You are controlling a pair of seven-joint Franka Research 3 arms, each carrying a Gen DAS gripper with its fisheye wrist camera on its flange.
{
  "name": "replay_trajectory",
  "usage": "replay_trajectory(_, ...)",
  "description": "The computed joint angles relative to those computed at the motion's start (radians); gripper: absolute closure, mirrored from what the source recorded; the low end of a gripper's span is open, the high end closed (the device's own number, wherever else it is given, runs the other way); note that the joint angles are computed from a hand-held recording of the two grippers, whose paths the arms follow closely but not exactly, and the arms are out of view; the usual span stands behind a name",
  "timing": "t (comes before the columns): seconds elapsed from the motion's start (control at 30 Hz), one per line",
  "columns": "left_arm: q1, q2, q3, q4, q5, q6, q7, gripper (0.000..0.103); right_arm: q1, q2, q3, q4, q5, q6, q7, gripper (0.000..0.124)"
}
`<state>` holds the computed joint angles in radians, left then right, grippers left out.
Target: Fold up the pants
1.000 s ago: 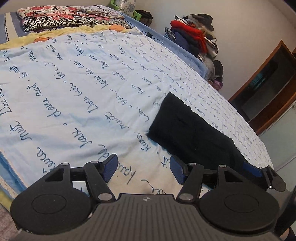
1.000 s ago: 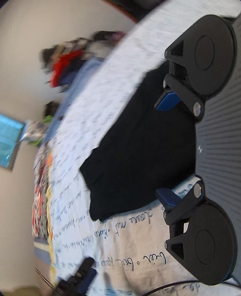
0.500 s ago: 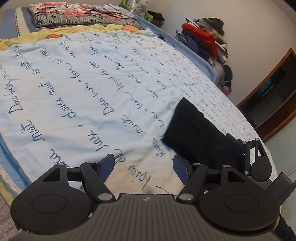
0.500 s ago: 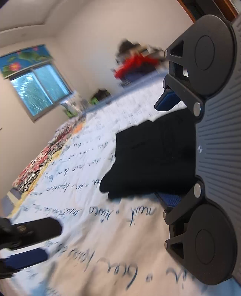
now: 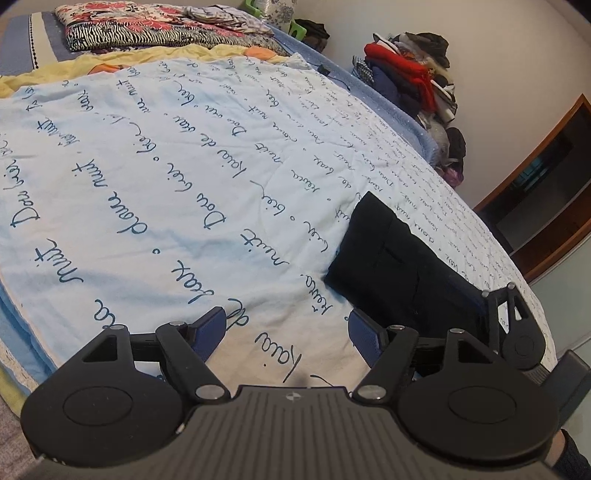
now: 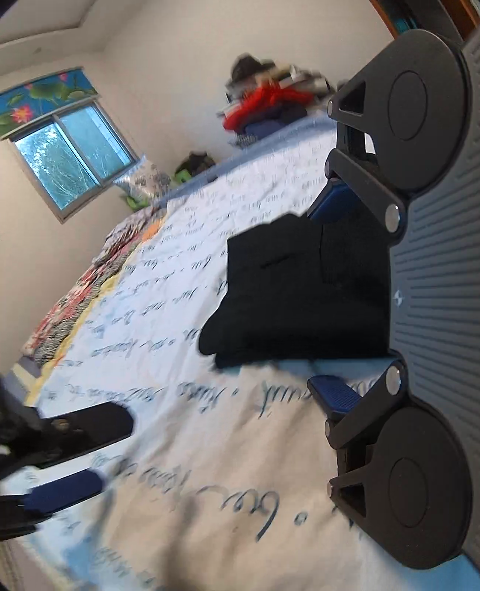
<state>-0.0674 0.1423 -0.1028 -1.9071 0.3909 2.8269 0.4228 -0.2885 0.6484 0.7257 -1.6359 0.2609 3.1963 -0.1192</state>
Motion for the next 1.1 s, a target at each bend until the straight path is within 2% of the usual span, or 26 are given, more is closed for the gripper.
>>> replay_trajectory(0.07,0.000,0.001,-0.003,0.000,-0.006,0.000,0.009,0.029,0.081,0.020,-0.074,0.033,-0.006,0.077,0.036,0.025)
replay_trajectory(0.13,0.000,0.003,-0.006,0.004,-0.010,-0.006,0.024,0.029,0.113,0.044,-0.095,0.056,-0.025,0.130,0.065,0.023)
replay_trajectory(0.2,0.004,0.005,-0.008,0.009,-0.029,-0.011,0.042,0.028,0.084,0.058,-0.060,0.046,-0.074,0.151,0.070,0.024)
replay_trajectory(0.23,0.006,0.003,-0.009,0.006,-0.040,-0.008,0.045,0.028,0.047,0.069,-0.017,0.035,-0.096,0.162,0.052,0.028)
replay_trajectory(0.27,0.007,0.001,-0.009,0.003,-0.047,-0.002,0.044,0.028,0.003,0.078,0.027,0.025,-0.143,0.145,0.071,0.040)
replay_trajectory(0.3,0.009,0.001,-0.008,0.003,-0.053,0.001,0.046,0.028,-0.019,0.065,0.035,0.019,-0.164,0.079,0.101,0.084)
replay_trajectory(0.33,0.007,0.001,-0.007,0.005,-0.052,-0.002,0.042,0.028,-0.005,0.049,0.008,0.025,-0.156,0.015,0.114,0.104)
replay_trajectory(0.37,0.006,0.004,-0.006,0.010,-0.051,-0.006,0.040,0.028,-0.005,0.053,0.004,0.018,-0.185,0.007,0.119,0.104)
replay_trajectory(0.4,0.005,0.006,-0.007,0.015,-0.052,-0.009,0.041,0.028,-0.022,0.072,0.034,0.002,-0.180,0.048,0.054,0.107)
replay_trajectory(0.43,0.007,0.010,-0.010,0.020,-0.062,-0.007,0.050,0.028,-0.035,0.083,0.051,-0.009,-0.198,0.065,0.041,0.108)
replay_trajectory(0.47,0.010,0.012,-0.016,0.022,-0.081,-0.001,0.068,0.028,-0.031,0.085,0.048,-0.003,-0.195,0.062,0.061,0.109)
replay_trajectory(0.53,0.031,0.024,-0.042,0.028,-0.171,0.027,0.142,0.027,-0.029,0.080,0.048,0.028,-0.156,0.003,0.124,0.109)
replay_trajectory(0.6,0.089,0.051,-0.114,0.041,-0.387,0.068,0.301,0.027,-0.053,0.085,0.083,0.050,-0.104,-0.041,0.137,0.109)
replay_trajectory(0.67,0.191,0.105,-0.243,0.083,-0.687,0.104,0.539,0.025,-0.059,0.086,0.095,0.104,-0.013,-0.137,0.203,0.109)
replay_trajectory(0.73,0.234,0.169,-0.305,0.158,-0.848,0.083,0.632,0.025,-0.096,0.093,0.138,0.126,0.067,-0.175,0.226,0.109)
replay_trajectory(0.8,0.264,0.239,-0.357,0.234,-0.972,0.080,0.718,0.024,-0.086,0.086,0.121,0.163,0.127,-0.220,0.277,0.109)
replay_trajectory(0.87,0.270,0.309,-0.382,0.319,-1.040,0.058,0.763,0.024,-0.077,0.088,0.106,0.199,0.167,-0.258,0.297,0.109)
replay_trajectory(0.97,0.252,0.411,-0.382,0.456,-1.055,0.025,0.797,0.023,-0.071,0.085,0.096,0.221,0.211,-0.284,0.280,0.109)
replay_trajectory(1.1,0.238,0.584,-0.384,0.696,-1.050,-0.092,0.813,0.013,-0.075,0.067,0.090,0.209,0.275,-0.296,0.242,0.109)
